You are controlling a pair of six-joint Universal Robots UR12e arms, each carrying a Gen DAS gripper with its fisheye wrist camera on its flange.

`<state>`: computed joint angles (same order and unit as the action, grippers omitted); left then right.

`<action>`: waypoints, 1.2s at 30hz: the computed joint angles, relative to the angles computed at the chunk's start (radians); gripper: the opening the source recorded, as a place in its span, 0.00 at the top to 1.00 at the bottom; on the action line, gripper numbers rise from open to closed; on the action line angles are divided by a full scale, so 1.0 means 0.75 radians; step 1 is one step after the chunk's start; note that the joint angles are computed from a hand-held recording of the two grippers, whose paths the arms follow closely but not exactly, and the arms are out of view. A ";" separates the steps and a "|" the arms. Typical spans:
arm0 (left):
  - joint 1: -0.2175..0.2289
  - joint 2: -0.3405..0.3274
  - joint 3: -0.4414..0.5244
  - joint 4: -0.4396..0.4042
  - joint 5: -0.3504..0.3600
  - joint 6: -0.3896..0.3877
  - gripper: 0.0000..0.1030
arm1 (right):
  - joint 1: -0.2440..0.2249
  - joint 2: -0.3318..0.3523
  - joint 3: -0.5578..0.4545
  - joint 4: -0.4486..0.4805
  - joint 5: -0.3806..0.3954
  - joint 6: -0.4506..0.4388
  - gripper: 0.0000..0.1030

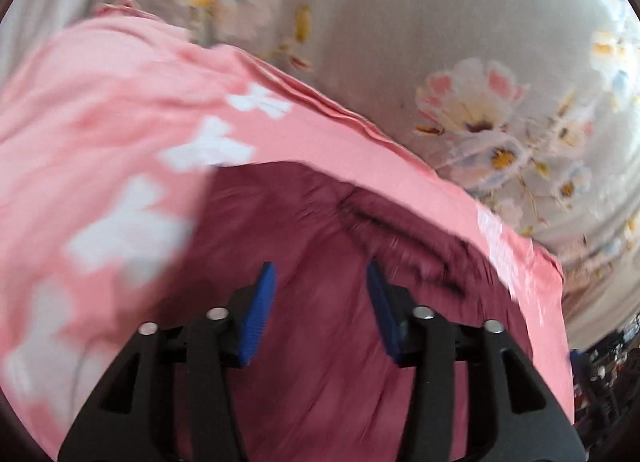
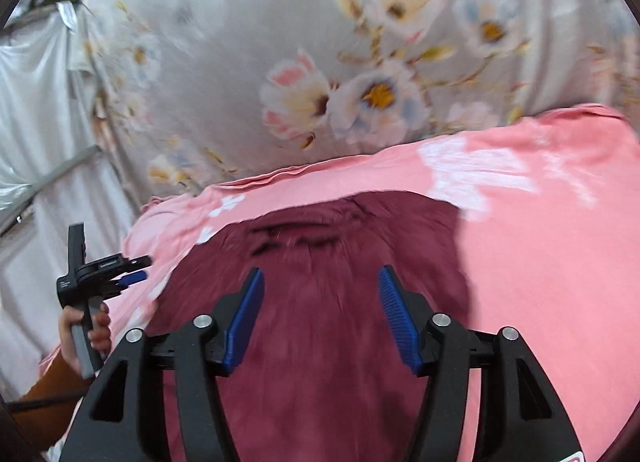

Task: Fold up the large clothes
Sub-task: 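Open both tools and release the folded jacket onto the blanket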

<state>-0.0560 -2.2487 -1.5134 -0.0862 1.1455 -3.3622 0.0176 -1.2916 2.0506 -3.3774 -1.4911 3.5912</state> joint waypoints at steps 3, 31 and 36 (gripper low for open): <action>0.090 0.156 -0.262 0.110 -0.019 -0.018 0.49 | 0.032 -0.198 0.213 -0.074 -0.110 0.057 0.31; 0.222 0.510 -0.892 0.271 -0.151 0.027 0.15 | 0.280 -0.491 0.499 0.088 -0.442 0.130 0.05; 0.147 0.370 -0.798 0.298 0.056 -0.066 0.15 | 0.227 -0.312 0.457 0.112 -0.468 0.282 0.06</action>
